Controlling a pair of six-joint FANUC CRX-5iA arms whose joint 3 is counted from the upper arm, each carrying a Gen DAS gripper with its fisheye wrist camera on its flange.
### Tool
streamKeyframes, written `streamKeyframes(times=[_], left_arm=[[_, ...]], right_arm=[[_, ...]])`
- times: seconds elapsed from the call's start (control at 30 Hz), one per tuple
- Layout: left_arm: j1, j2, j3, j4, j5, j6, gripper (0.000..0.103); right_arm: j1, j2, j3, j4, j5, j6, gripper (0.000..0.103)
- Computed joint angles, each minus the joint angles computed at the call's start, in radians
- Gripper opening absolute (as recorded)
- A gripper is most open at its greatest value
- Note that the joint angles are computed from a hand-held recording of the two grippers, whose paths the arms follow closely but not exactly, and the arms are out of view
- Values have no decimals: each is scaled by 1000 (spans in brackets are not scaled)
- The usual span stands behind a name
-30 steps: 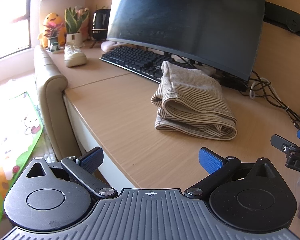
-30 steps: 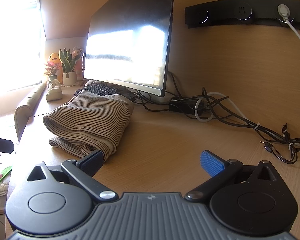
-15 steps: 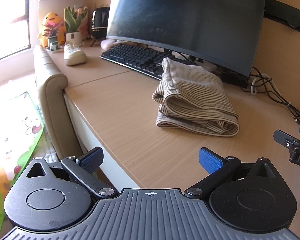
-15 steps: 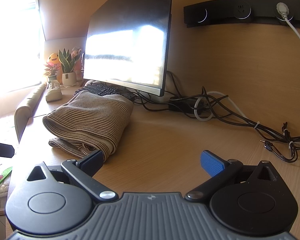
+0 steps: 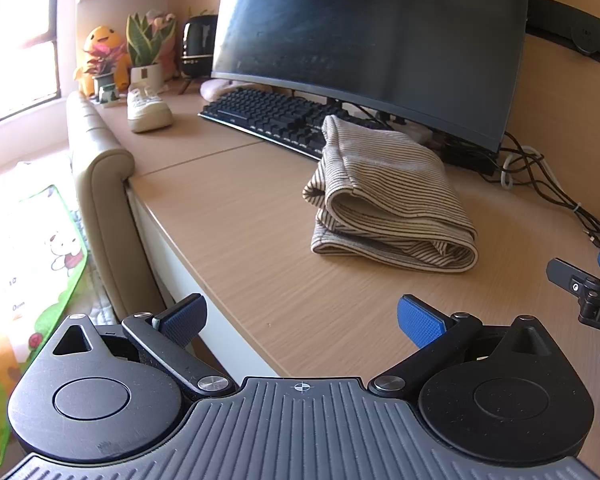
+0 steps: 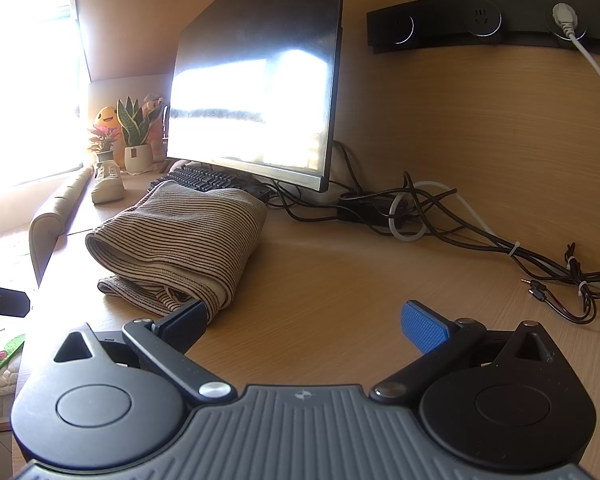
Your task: Fold clothes
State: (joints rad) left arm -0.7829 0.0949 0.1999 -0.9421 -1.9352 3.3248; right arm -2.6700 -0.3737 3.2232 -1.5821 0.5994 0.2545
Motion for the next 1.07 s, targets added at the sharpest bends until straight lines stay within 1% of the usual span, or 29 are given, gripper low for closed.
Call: streamKeyframes(times=[0.63,0.8,0.97,1.07], left_arm=[[9,-21,-24,5,29,-2,103],[15,-35,-37,11,52,2,103],[11,-49,-59,4,70,-10,103],[14,-70,-81,3,78,-27,103]], right_arm=[[7,6,9,-16,-18,14,103],[8,7,11,-22,-13,28,103],[1,4,4,8,-2,10,103],[-6,-3,-14,62,-4,-39,103]])
